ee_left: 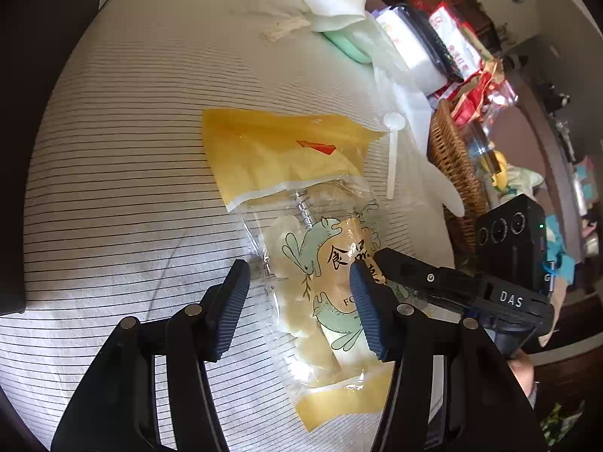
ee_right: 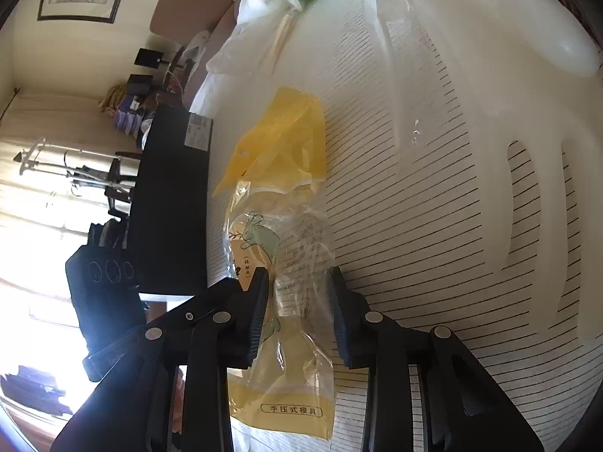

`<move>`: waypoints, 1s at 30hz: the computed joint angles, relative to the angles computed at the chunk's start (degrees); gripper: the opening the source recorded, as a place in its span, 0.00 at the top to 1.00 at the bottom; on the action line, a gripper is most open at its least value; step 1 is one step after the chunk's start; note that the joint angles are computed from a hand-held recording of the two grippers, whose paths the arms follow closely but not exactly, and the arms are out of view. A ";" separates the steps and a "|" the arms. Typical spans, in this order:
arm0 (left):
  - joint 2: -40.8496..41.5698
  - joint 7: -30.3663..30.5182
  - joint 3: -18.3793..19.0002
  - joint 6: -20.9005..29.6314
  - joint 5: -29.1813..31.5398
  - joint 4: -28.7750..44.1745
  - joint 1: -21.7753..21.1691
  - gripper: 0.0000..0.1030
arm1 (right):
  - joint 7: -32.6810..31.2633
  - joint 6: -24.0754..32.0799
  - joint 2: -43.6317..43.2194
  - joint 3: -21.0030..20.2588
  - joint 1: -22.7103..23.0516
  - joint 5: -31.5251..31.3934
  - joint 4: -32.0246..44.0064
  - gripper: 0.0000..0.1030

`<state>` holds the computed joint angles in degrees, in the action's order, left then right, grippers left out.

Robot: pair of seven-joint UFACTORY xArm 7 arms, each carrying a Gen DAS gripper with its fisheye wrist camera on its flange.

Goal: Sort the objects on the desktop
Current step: 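Carry the labelled bag toward the white box with both grippers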

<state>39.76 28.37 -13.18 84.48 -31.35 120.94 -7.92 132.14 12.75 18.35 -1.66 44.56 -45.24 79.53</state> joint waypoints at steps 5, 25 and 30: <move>-0.35 0.14 0.29 -0.68 -0.27 -0.69 0.67 0.49 | 16.62 -7.60 0.74 -7.61 4.82 -10.72 -0.89 0.75; -12.67 7.22 1.62 -13.52 1.36 -17.02 -0.99 0.80 | -14.74 4.67 3.72 1.80 0.65 8.82 7.68 0.72; -12.17 7.38 1.48 -12.79 -0.11 -14.91 -0.16 0.81 | -18.09 7.50 4.95 1.43 1.76 8.48 11.76 0.72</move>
